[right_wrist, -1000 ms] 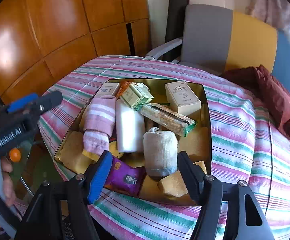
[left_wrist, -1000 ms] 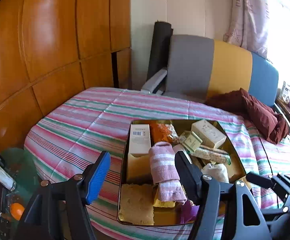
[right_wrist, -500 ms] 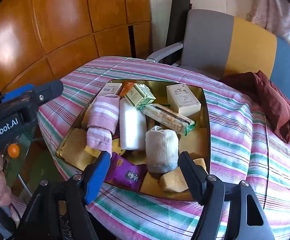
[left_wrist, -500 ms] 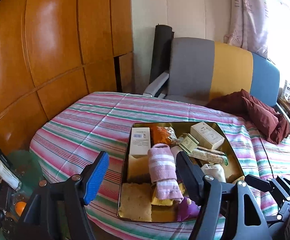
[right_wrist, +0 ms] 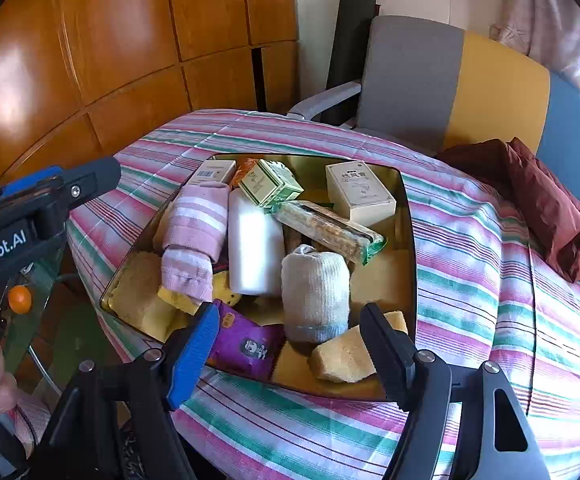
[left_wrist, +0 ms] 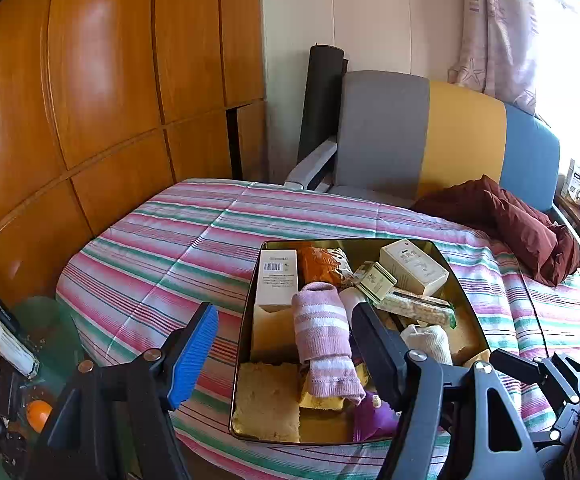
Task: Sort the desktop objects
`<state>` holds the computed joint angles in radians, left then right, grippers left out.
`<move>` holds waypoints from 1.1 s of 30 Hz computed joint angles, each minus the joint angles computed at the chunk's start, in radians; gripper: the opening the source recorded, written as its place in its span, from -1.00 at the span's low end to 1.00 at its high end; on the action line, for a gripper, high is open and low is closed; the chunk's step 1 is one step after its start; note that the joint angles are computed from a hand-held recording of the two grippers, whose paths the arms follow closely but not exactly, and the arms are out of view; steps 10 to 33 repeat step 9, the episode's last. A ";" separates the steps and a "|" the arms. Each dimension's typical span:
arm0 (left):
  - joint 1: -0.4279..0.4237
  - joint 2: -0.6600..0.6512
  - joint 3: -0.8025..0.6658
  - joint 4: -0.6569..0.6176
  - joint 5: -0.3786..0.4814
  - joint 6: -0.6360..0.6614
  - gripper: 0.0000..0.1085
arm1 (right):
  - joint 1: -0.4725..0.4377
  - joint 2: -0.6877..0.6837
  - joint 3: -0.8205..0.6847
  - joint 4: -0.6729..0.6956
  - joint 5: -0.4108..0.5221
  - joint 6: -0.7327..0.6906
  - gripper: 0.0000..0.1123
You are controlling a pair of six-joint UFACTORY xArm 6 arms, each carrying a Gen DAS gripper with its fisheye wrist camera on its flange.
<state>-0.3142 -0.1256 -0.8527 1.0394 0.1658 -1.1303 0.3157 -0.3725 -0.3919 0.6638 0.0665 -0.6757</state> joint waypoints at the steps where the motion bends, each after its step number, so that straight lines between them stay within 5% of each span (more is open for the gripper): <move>1: 0.001 0.002 0.001 -0.004 -0.005 0.003 0.30 | 0.000 0.004 -0.003 0.009 0.000 -0.006 0.31; 33: 0.012 0.028 -0.010 0.005 -0.020 -0.005 0.19 | 0.001 0.023 -0.008 0.032 -0.017 -0.027 0.31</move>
